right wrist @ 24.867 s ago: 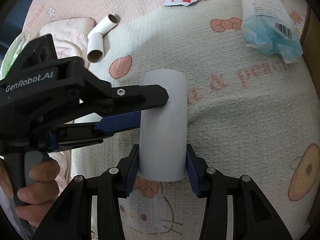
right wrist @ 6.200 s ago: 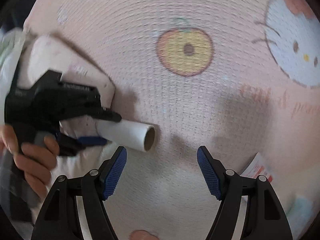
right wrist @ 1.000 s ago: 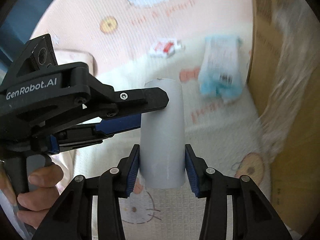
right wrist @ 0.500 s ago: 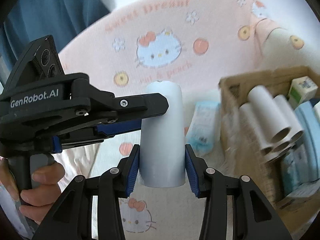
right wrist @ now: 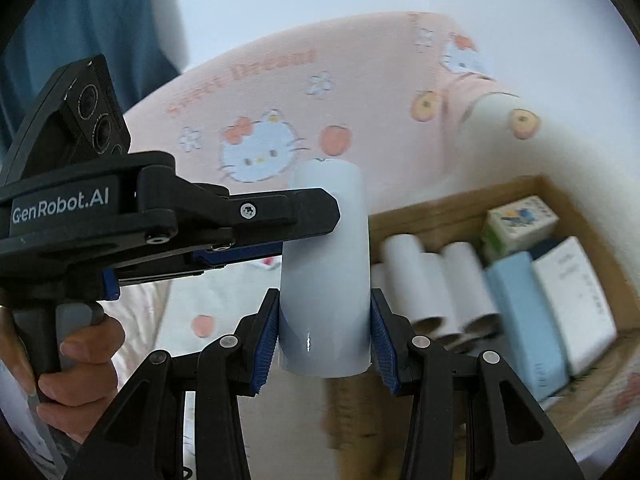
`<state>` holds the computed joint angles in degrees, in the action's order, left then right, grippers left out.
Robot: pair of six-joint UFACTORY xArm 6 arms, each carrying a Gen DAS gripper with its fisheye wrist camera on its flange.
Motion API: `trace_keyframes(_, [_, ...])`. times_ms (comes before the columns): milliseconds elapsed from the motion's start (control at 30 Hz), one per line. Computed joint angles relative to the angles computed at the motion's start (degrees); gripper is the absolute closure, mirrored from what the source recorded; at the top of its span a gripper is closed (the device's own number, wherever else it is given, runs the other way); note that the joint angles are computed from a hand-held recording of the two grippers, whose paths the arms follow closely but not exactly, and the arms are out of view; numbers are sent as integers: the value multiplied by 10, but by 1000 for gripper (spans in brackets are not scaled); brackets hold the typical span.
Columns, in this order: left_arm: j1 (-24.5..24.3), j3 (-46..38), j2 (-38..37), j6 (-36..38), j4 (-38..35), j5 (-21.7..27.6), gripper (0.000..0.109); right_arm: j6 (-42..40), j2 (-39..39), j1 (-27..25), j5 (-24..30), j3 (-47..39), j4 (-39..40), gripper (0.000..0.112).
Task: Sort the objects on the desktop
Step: 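Lift the white tube with the left tool and carry it to the box, then lower the white tube into the box among the tubes and open the left tool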
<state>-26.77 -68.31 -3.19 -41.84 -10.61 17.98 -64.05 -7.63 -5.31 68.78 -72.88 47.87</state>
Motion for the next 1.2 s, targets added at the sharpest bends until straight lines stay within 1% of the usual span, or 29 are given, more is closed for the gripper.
trace_keyframes(133, [-2, -65, 64, 48, -68, 7, 64, 12, 41, -16, -3, -45, -11, 71])
trace_keyframes(167, [0, -87, 83, 55, -84, 17, 64, 14, 55, -15, -9, -58, -16, 71])
trace_keyframes(200, [1, -107, 99, 57, -90, 27, 64, 23, 83, -4, -21, -81, -20, 71])
trace_keyframes(300, [5, -158, 139, 53, -91, 51, 64, 50, 143, 2, -13, -147, -40, 71])
trace_keyframes(400, [13, -206, 176, 49, -98, 78, 64, 63, 186, 7, -4, -196, -57, 71])
trace_keyframes(500, [24, -258, 211, 45, -106, 123, 64, 56, 216, 10, 0, -231, -70, 71])
trace_keyframes(700, [36, -353, 273, 20, -60, 220, 64, 91, 303, 16, 64, -338, -99, 71])
trace_keyframes(800, [41, -399, 303, 11, -52, 281, 64, 94, 345, 19, 106, -390, -124, 71])
trace_keyframes(900, [43, -446, 336, 5, -34, 331, 64, 93, 370, 21, 131, -418, -142, 71])
trace_keyframes(967, [41, -475, 352, -1, -2, 365, 64, 86, 374, 24, 130, -419, -153, 71])
trace_keyframes(1067, [35, -501, 367, -4, 44, 395, 65, 82, 385, 22, 143, -431, -151, 71])
trace_keyframes(1200, [37, -505, 372, -6, 47, 410, 66, 94, 407, 21, 157, -460, -150, 71])
